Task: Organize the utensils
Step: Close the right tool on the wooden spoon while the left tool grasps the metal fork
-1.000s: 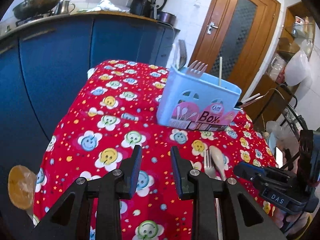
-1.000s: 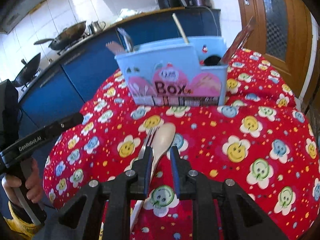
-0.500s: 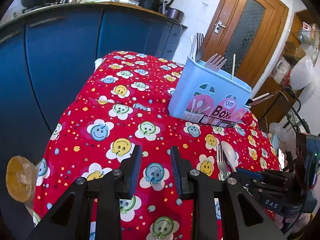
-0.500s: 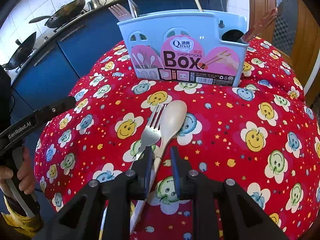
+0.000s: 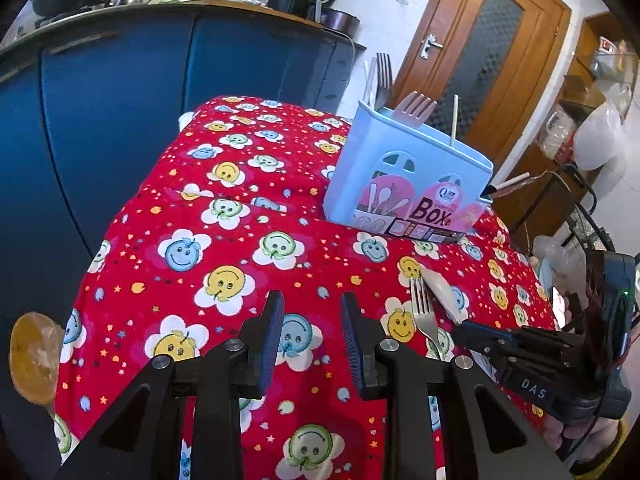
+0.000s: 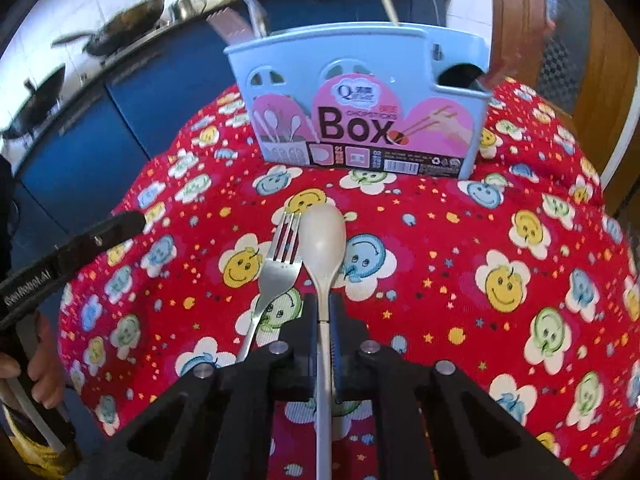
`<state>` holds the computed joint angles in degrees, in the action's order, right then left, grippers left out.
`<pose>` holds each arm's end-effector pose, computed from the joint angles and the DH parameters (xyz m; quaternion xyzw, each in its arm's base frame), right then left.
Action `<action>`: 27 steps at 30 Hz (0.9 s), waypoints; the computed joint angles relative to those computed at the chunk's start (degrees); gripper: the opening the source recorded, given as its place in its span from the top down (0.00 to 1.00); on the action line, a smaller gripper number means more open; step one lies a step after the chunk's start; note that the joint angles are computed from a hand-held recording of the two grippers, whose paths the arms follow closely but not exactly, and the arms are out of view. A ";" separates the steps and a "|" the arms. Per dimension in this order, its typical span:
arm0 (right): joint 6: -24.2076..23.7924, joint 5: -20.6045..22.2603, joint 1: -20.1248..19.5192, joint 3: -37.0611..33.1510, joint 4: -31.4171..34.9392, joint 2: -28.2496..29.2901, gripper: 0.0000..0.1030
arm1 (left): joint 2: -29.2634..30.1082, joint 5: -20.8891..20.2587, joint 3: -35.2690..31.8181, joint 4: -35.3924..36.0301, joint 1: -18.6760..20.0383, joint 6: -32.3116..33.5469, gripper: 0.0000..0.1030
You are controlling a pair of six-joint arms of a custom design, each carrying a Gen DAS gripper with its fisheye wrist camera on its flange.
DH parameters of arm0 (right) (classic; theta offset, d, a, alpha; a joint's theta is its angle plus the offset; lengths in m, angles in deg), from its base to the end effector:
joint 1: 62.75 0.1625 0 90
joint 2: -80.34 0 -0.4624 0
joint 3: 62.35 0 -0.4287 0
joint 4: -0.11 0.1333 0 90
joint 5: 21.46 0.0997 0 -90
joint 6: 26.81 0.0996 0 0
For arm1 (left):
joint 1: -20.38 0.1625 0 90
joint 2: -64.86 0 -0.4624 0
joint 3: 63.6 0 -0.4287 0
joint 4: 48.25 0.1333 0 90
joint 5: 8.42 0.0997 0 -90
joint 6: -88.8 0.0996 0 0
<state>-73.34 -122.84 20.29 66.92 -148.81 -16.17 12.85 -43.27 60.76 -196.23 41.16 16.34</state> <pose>0.0594 -0.4511 0.3463 0.3070 -0.9196 0.1576 0.1876 -0.3884 -0.3774 0.0385 0.0330 0.8807 -0.3974 0.2555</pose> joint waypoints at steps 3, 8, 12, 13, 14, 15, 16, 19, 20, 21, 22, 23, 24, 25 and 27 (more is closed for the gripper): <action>0.35 4.23 -2.10 -0.30 2.26 -1.55 0.93 | 0.52 -0.97 -0.71 -0.13 0.20 1.03 0.71; 0.77 11.43 -5.88 -0.44 3.95 -4.30 0.93 | 1.94 -4.34 -1.83 -3.31 0.94 4.14 0.71; 0.92 16.12 -8.69 -0.60 5.15 -6.47 0.93 | 3.35 -7.59 -3.12 -5.69 1.59 6.62 0.71; 0.91 16.86 -9.12 -0.54 5.03 -6.82 0.93 | 3.70 -8.12 -3.64 -5.34 1.64 6.82 0.71; 0.69 18.06 -9.87 -0.51 5.11 -7.46 0.93 | 3.99 -8.55 -4.12 -4.90 1.68 6.98 0.71; 0.56 18.81 -10.37 -0.52 5.19 -7.79 0.93 | 4.20 -8.96 -4.46 -4.61 1.68 7.09 0.71; 0.56 19.76 -10.95 -0.57 5.35 -8.20 0.93 | 4.50 -9.69 -4.89 -4.57 1.79 7.38 0.71; 0.44 22.11 -12.29 -0.83 6.13 -8.96 0.93 | 5.05 -12.84 -5.58 -6.20 2.54 8.20 0.71; 0.11 22.77 -12.85 -0.98 6.71 -9.24 0.93 | 5.20 -13.75 -5.75 -6.71 2.81 8.35 0.71; -0.04 23.62 -13.41 -1.09 7.27 -9.48 0.93 | 5.34 -14.80 -6.03 -6.92 3.08 8.36 0.71; -0.14 24.21 -13.83 -1.22 7.68 -9.57 0.93 | 5.50 -15.61 -6.36 -6.79 3.32 8.28 0.71; -0.32 24.85 -14.30 -1.27 8.13 -9.76 0.93 | 5.67 -16.34 -6.71 -6.54 3.52 8.13 0.71; -0.48 25.42 -14.73 -1.36 8.47 -9.86 0.93 | 5.85 -17.19 -7.05 -6.42 3.71 8.04 0.71; -0.64 26.04 -15.20 -1.58 9.02 -10.01 0.93 | 5.96 -17.93 -7.30 -6.38 3.86 8.07 0.71; -0.83 27.48 -16.09 -1.83 9.88 -10.35 0.93 | 6.24 -19.43 -8.03 -5.84 4.15 8.40 0.71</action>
<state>-74.17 -95.36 4.20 65.09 -138.93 -26.52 19.09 -62.69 52.74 -202.06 45.31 24.74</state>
